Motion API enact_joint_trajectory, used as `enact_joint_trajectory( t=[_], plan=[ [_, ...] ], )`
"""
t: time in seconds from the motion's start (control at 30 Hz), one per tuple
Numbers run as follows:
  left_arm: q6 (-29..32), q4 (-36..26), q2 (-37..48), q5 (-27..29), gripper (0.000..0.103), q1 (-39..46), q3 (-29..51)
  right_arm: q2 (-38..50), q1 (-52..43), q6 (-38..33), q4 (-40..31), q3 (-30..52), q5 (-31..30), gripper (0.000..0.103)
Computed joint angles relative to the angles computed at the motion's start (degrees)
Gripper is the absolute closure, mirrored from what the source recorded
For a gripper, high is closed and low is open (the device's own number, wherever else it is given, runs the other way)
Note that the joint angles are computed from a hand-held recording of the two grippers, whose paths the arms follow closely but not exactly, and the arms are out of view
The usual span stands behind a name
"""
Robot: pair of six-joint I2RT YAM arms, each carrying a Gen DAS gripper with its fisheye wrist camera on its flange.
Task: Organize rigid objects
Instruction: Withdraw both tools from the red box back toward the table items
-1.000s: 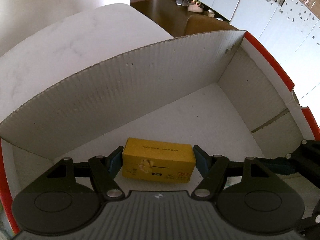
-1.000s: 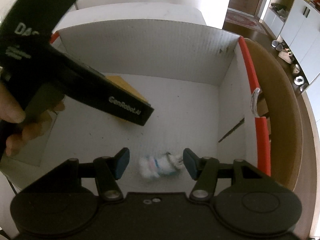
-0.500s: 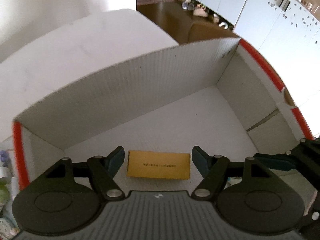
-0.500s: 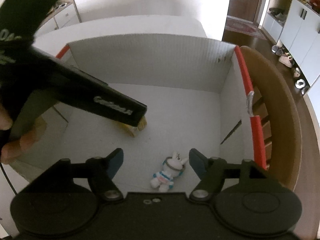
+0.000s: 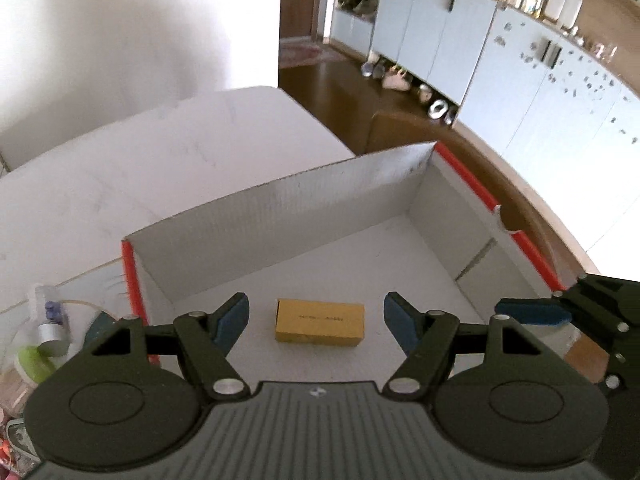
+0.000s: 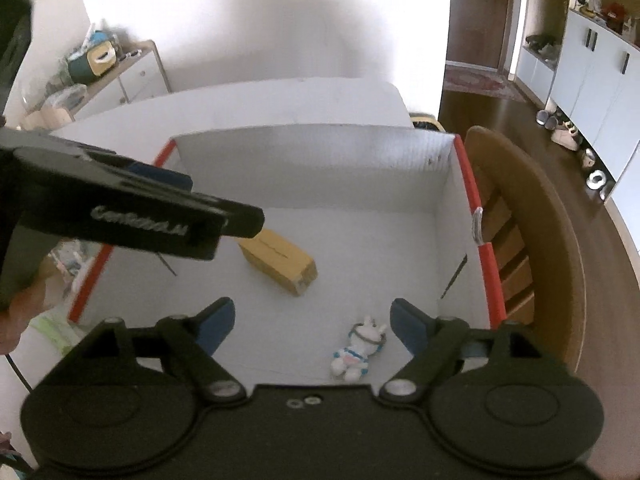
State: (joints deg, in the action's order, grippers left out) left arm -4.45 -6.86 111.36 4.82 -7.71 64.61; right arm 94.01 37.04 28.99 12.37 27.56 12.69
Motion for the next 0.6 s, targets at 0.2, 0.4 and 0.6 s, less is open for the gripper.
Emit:
enact_joint_trajectory(
  t=[0.2, 0.4, 0.6],
  plan=[
    [1.08, 5.55, -8.4, 2.04, 0.029, 1.75, -9.41, -4.41, 6.63, 2.85, -3.27, 0.62, 5.57, 0.012],
    [3.12, 8.21, -18.01, 5.22, 0.025, 6.32, -18.37, -6.39, 12.15, 6.69, -5.95, 2.69, 10.18, 0.008],
    [6.61, 9.05, -26.34, 9.7, 0.025, 12.93, -25.3, -6.89, 17.92, 10.95, -5.86, 4.08, 15.59, 0.002]
  ],
)
